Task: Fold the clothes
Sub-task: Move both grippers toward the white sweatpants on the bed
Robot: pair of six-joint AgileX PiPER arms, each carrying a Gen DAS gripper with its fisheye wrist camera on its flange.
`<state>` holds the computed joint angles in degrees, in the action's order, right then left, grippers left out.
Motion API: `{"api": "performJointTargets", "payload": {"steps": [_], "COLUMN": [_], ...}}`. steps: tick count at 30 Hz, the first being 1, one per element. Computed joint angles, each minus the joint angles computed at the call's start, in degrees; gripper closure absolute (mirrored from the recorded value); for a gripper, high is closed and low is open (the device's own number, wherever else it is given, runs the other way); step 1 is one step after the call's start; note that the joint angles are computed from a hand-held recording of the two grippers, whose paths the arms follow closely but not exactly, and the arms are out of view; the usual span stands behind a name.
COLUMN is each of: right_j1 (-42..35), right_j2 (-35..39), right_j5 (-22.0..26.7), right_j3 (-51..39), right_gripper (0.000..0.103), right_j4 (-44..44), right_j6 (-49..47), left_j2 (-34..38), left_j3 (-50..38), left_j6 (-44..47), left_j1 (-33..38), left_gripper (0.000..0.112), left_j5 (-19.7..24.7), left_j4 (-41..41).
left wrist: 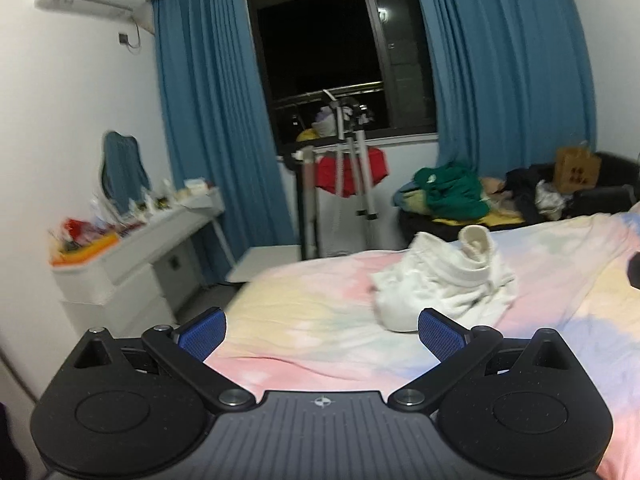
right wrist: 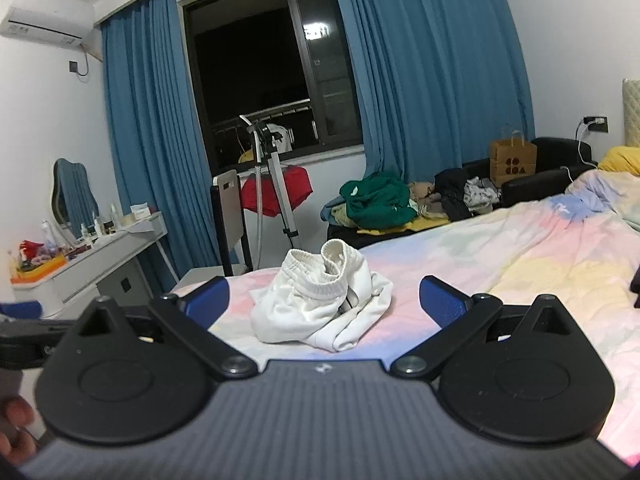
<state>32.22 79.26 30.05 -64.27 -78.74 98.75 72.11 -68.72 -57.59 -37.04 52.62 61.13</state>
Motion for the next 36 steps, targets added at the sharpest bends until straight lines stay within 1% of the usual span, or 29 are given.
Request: {"api": "performJointTargets", "payload": {"steps": [3, 6, 9, 12, 15, 17, 20, 24, 26, 29, 31, 33, 34, 36], "right_j1": [0.8, 2.0, 2.9, 4.2, 4.6, 3.8, 2.7, 3.0, 3.2, 3.5, 2.9, 1.2, 0.1, -1.1], "right_j2": [-0.7, -1.0, -1.5, -1.9, -1.2, -0.7, 0.4, 2.6, 4.4, 9.6, 12.3, 12.7, 12.5, 13.5], "right_j5": [1.0, 2.4, 3.2, 4.5, 5.7, 5.3, 4.6, 5.4, 5.8, 10.0, 12.5, 10.7, 8.2, 7.8], "right_j3": [-1.9, -4.2, -5.6, -6.5, -9.1, -10.5, -12.4, -16.6, -19.8, -28.9, -34.0, -35.1, -34.0, -33.6], "right_gripper": [0.0, 0.0, 0.0, 0.0, 0.0, 0.0, 0.0, 0.0, 0.0, 0.0, 0.0, 0.0, 0.0, 0.0], "right_j4": [5.9, 10.0, 14.2, 13.4, 15.8, 19.2, 22.2, 24.4, 26.3, 29.6, 32.8, 37.2, 38.5, 38.5], "right_j6": [-5.4, -10.0, -12.7, -12.9, -16.9, -19.8, -22.5, -26.0, -28.5, -34.6, -36.0, -36.1, -35.8, -34.4], "left_j2": [-2.2, -4.5, -6.3, -6.6, -4.8, -3.8, -2.4, 1.7, 4.8, 10.1, 14.5, 18.7, 20.4, 23.6], "left_j3": [-4.0, -6.2, -8.1, -10.7, -14.3, -17.2, -20.1, -27.3, -32.0, -38.0, -41.9, -45.3, -46.1, -46.5], "left_j6": [6.3, 8.5, 11.5, 14.3, 15.9, 17.3, 17.4, 20.7, 22.7, 27.3, 29.4, 31.2, 31.8, 32.8], "left_j1": [0.6, 0.8, 2.1, 2.9, 3.1, 3.3, 2.9, 5.7, 7.6, 11.7, 14.4, 16.8, 18.0, 19.9], "left_gripper": [0.009, 0.009, 0.009, 0.009, 0.009, 0.009, 0.009, 0.01, 0.01, 0.01, 0.01, 0.01, 0.01, 0.01], "left_j5": [3.1, 6.3, 7.1, 7.3, 8.3, 9.3, 10.0, 10.1, 9.9, 6.8, 5.6, 4.1, 2.9, -0.6], "left_j4": [-6.6, -8.5, -11.7, -13.1, -14.6, -15.8, -15.1, -18.6, -20.3, -24.4, -27.2, -30.1, -31.6, -34.2]}}
